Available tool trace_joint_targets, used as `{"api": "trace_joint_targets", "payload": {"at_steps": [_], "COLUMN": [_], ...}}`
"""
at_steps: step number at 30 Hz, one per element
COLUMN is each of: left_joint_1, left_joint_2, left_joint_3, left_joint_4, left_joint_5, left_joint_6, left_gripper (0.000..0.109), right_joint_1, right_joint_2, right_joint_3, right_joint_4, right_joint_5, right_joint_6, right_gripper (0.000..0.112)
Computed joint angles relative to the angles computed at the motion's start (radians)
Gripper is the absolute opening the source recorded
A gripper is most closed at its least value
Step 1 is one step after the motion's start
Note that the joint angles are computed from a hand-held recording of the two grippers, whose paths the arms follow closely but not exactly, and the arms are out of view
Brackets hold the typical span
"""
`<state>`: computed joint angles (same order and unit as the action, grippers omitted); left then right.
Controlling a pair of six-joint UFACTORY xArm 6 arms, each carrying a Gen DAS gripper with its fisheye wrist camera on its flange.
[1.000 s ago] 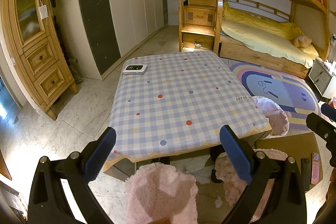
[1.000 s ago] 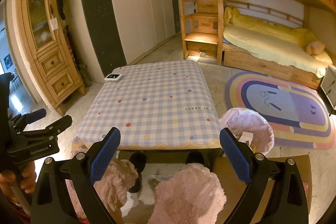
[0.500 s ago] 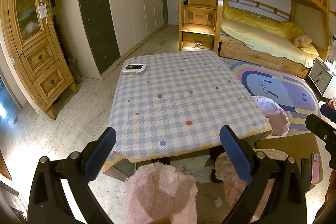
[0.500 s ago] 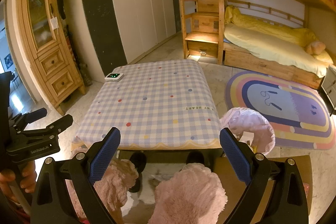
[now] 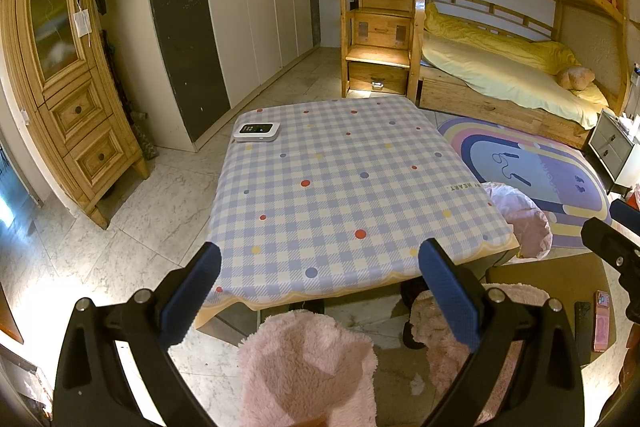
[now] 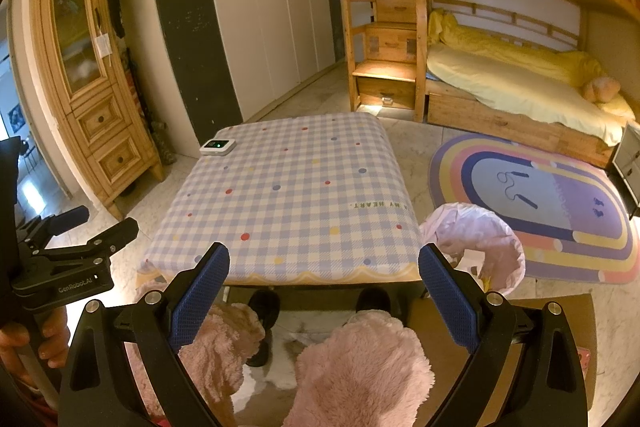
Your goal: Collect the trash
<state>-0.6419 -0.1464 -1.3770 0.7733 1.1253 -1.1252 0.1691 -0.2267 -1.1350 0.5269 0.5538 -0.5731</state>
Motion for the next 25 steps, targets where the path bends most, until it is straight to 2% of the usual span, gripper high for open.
{"api": "trace_joint_targets", "payload": {"at_steps": [17, 21, 25], "left_joint_1": [0.004, 0.025, 0.061], "left_joint_2": [0.000, 0.007, 0.013], "left_joint_3": [0.007, 0.006, 0.020], "left_joint_4": [0.010, -0.026, -0.068], "left_joint_5": [-0.003, -0.005, -0.030], "left_joint_6": [0.005, 0.015, 0.021], "left_gripper": [0.096, 0.096, 0.096], "right_joint_1": [-0.014, -0.031, -0.092], "right_joint_2": [0.000, 0.000, 0.037], "right_joint_3": [-0.001, 0.013, 0.038], "right_joint_4": [0.017, 0.022, -0.009], "right_joint_5": [0.009, -0.051, -0.181], "right_joint_6": [-0.021, -0.019, -0.005], "right_gripper": [0.094, 0.094, 0.095]}}
